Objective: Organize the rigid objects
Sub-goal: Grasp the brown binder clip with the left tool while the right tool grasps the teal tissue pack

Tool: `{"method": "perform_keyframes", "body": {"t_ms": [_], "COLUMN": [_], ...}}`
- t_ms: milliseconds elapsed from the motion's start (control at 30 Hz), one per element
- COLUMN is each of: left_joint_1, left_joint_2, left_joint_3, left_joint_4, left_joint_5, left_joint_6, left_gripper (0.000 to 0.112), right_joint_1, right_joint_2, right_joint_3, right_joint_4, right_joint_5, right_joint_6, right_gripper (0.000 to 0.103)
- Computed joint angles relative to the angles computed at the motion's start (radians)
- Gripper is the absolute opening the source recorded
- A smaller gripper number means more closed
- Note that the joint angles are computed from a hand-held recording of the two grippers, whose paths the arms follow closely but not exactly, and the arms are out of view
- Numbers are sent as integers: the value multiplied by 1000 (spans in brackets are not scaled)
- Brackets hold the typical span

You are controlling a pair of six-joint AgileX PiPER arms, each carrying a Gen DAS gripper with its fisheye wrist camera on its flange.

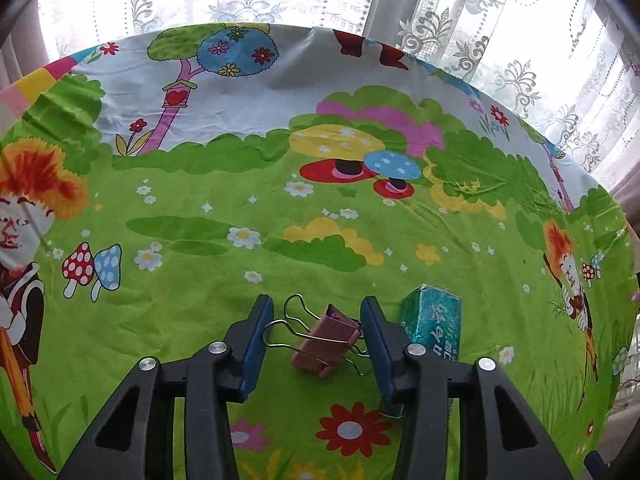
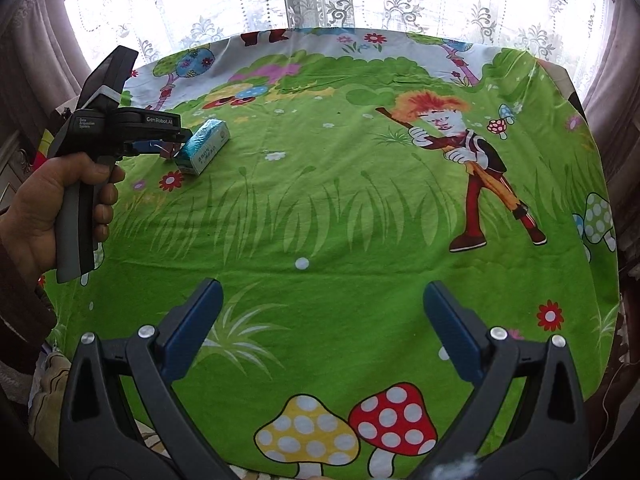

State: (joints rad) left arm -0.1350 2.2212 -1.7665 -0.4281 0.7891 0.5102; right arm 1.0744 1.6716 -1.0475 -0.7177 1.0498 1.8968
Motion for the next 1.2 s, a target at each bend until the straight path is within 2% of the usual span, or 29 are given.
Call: {"method": "perform_keyframes", "body": {"t_ms": [133,267,433,500,633,700,767,833,900,933,967,1200], "left_joint_1": [17,85,268,361,561,666,764,843,910,941,967,1083], "left_joint_2": [-13,-104,-266,-337,-443,-470,-486,-492,-495,-490,-483,-502], "left_joint_3": [13,107,282,363,478,509,527,537,549,548,543,577], "left_joint_4": [-34,-124,-267,-310,-351,-356,-345,-330,-310,-298,-281,-220], "left_joint_5": [17,34,76,88,127,159,178,191,193,200,205,180], "left_joint_6": [40,140,315,393,524,575,616,647,677,677,666,679], "left_gripper": [43,43,43,43,43,43,43,43,43,43,43,43], "right_joint_1": [-15,-49,-184,-239,-341,-366,-382,-401,-404,-397,-394,-294], "right_joint_2": [14,35,99,184,404,513,619,686,717,732,739,683], "right_joint_3": [-22,-80,-208,-337,-641,-793,-948,-1033,-1064,-1088,-1103,-1128], "right_joint_4": [7,-7,23,52,185,224,256,292,286,265,258,242], "right_joint_5": [3,6,-137,-155,-136,-84,5,45,71,88,93,116], "right_joint_6": [-26,-64,-188,-304,-540,-621,-693,-742,-758,-775,-798,-850], "right_gripper": [101,101,101,101,101,101,100,88,66,58,40,37]}}
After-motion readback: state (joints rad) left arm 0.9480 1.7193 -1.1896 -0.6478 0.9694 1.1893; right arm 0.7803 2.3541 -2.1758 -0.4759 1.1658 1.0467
